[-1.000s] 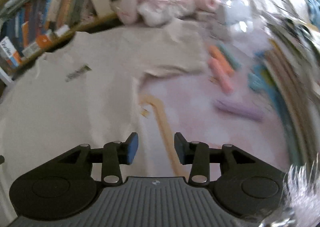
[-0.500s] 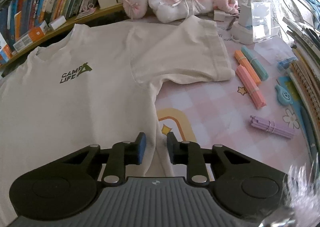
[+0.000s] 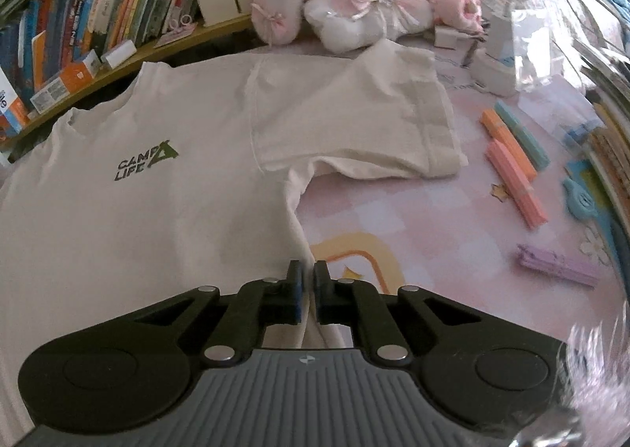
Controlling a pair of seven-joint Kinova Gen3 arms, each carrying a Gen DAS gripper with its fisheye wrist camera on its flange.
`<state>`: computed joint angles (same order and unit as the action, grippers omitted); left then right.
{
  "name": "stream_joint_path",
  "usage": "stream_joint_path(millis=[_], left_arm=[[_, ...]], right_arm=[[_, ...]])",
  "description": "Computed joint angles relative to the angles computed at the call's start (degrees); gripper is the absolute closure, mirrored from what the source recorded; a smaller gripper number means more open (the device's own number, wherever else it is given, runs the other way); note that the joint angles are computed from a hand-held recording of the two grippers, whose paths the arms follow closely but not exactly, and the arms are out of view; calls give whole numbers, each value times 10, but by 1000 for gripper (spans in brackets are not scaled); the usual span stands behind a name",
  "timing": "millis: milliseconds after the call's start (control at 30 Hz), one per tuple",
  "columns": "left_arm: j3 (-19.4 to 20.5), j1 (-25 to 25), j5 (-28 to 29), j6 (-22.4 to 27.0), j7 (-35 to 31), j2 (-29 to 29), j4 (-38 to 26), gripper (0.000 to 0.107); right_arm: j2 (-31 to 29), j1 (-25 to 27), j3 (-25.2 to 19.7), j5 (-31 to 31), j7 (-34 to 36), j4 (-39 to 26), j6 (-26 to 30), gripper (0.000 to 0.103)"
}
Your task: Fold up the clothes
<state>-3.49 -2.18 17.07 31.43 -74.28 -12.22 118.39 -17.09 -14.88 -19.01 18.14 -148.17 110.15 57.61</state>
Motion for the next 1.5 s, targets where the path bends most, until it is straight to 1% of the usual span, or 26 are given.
stream_joint_path(millis=[133,267,333,367,400,467,500,567,600,700,733,767,833,967,1000,1100,1133,1200,1233,1267,1300,1367,1400,1433,1467,1500], left_arm=[[-2,-8,-4,-7,10,8,-3,107],[0,-10,-14,-2,4,17,-15,107],[-6,-6,-7,3,-10,18,-18,106],[-12,-3,4,5,-23,18,-17,106],[-16,-2,9,9,-33,15,-16,105],[-22,-1,19,16,-54,11,-14,102],[-22,-1,19,24,-61,8,-16,100],[-22,-3,17,39,-73,1,-20,90],[-22,-3,16,47,-79,-2,-22,82],[-19,5,5,69,-112,-27,-22,72],[-19,11,-1,81,-131,-39,-22,70],[-15,17,-11,91,-146,-49,-21,69],[-10,29,-26,109,-175,-67,-18,66],[-2,44,-47,137,-217,-88,-7,65],[-5,49,-51,140,-220,-91,-4,65],[10,39,-57,127,-216,-102,7,65],[10,37,-57,126,-212,-102,7,67],[7,38,-55,126,-210,-100,7,68],[4,38,-54,128,-210,-98,5,70],[3,37,-53,129,-210,-96,4,71],[0,38,-53,132,-212,-95,2,72],[-6,41,-50,138,-220,-92,-2,72],[-8,42,-49,141,-227,-92,-4,72],[-10,43,-48,143,-233,-92,-4,72],[-11,44,-48,146,-239,-92,-5,72],[-13,44,-47,149,-245,-92,-6,70]], right_arm=[[13,-2,3,4,1,-1,-21,97],[21,-5,9,6,7,-4,-32,98],[20,-3,6,14,0,-3,-29,99],[19,0,2,20,-8,-4,-22,102],[19,4,-5,30,-20,-5,-10,102],[8,7,10,23,-25,0,-1,102],[0,9,24,10,-20,6,-6,102],[-19,12,48,-19,2,15,-16,102],[-28,16,50,-27,9,18,-19,101],[-59,23,50,-52,38,20,-14,97],[-67,25,46,-58,49,18,-7,90],[-77,25,40,-63,62,14,9,79],[-98,21,33,-77,95,8,37,68],[-134,14,14,-107,155,-1,115,66],[-141,14,11,-120,164,-2,133,66],[-163,16,5,-166,171,2,165,65],[-168,18,-3,-177,170,6,171,66],[-166,31,-30,-184,161,5,193,72],[-166,39,-48,-180,151,3,201,83],[-166,42,-56,-181,148,2,208,96],[-164,41,-54,-192,149,-2,213,96],[-166,20,-32,-225,152,-3,208,98],[-165,11,-34,-229,152,-4,210,98],[-162,13,-46,-224,154,-9,221,98],[-157,25,-69,-209,149,-16,237,98],[-156,39,-81,-202,147,-18,245,98]])
